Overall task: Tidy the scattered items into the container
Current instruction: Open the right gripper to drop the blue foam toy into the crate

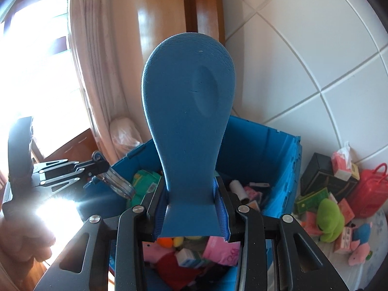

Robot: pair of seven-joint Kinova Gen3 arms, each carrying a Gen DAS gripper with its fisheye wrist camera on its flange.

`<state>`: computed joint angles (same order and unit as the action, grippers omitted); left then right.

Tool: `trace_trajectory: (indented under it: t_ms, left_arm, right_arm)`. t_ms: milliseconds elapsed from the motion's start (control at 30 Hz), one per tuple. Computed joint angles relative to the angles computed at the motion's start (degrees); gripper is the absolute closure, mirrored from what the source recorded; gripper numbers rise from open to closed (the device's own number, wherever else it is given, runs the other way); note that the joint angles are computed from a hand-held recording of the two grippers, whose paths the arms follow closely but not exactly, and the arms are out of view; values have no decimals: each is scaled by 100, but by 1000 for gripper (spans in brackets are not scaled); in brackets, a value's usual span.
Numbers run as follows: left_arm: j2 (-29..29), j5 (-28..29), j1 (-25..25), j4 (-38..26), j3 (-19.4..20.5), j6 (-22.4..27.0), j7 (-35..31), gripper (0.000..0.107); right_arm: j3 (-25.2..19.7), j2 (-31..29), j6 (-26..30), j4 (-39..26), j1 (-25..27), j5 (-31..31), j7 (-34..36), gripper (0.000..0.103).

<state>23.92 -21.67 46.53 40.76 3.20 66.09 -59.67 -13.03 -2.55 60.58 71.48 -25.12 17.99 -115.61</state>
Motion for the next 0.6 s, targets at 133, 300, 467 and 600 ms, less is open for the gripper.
trace_trajectory:
  t_ms: [133, 300, 467, 600]
  left_arm:
    - [-25, 81, -91, 54, 26, -34, -59, 104]
    - [77, 360, -272, -144, 86, 138, -133, 54]
    - [-71, 342, -266, 159, 55, -172, 8, 14]
    - [-152, 346, -284, 344, 81, -392, 168, 14]
  right_arm:
    - [-35, 84, 39, -60, -73, 93, -98, 68]
    - [-118, 20, -59, 98, -239, 712, -579, 3]
    - [-129, -100, -116, 278, -148, 819, -781, 0]
    - [-143, -275, -196, 524, -13, 751, -875, 0]
